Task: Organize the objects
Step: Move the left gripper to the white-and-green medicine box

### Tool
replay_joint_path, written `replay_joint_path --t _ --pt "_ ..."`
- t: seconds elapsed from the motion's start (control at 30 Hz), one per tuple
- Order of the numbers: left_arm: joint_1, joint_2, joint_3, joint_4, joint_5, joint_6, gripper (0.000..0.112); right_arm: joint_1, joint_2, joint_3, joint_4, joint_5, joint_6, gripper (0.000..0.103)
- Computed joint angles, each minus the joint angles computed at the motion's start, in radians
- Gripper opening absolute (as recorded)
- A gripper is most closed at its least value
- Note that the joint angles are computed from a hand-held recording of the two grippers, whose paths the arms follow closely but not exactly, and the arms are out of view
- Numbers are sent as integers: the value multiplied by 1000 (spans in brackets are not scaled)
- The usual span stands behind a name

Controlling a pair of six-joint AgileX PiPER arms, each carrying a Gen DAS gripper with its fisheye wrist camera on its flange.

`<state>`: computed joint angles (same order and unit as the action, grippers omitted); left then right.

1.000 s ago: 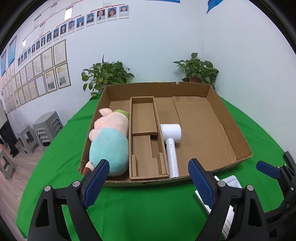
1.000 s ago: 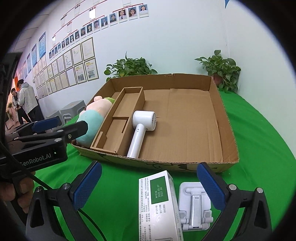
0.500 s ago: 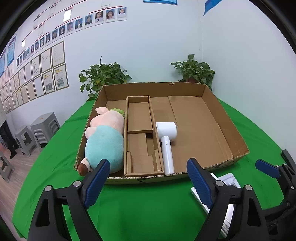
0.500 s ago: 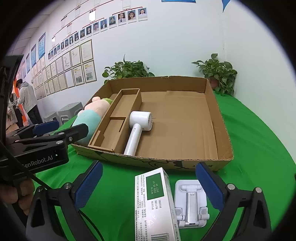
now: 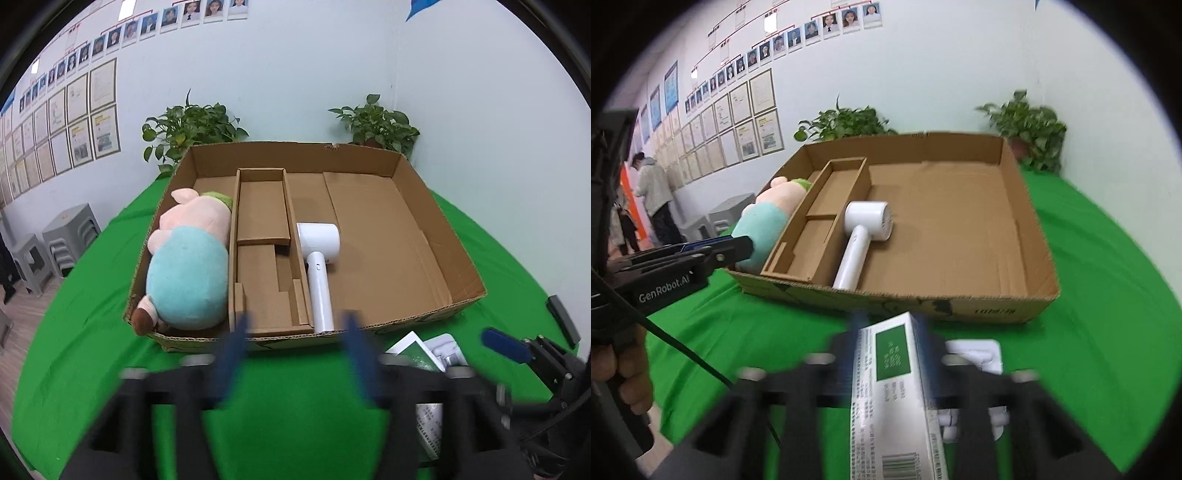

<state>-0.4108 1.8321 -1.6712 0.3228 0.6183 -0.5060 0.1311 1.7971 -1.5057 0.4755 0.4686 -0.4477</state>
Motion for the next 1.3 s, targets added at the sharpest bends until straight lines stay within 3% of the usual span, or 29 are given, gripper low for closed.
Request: replay_joint_path --t 0.03,0.27,0.4,0.53,0.7,0.77,0.83,1.0,1.2,1.23,1.3 --pt "12 -3 8 -47 -17 25 75 -26 4 1 93 35 -79 93" --pt "127 68 -45 -535 49 392 75 -144 -26 111 340 186 -397 95" --pt "147 130 -91 -712 104 545 75 -179 -48 172 330 232 -441 95" --pt "151 222 -176 -876 202 664 75 -163 -73 234 298 222 -448 95" --pt "144 300 -256 -939 267 698 72 -100 -98 289 206 164 -377 87" --pt "144 300 -250 -963 272 722 71 -63 -105 308 134 116 -312 70" --pt "148 301 -249 -981 281 739 71 -42 -107 314 92 90 -259 70" --pt "174 270 -190 -1027 301 786 71 -45 -93 294 169 126 -271 69" --pt "219 217 -78 -1130 304 857 71 -86 -52 249 349 258 -340 70" --pt "219 220 -75 -1122 307 846 71 -92 -43 245 359 274 -342 71" --pt "221 230 -71 -1130 319 843 70 -92 -57 272 379 257 -380 84"
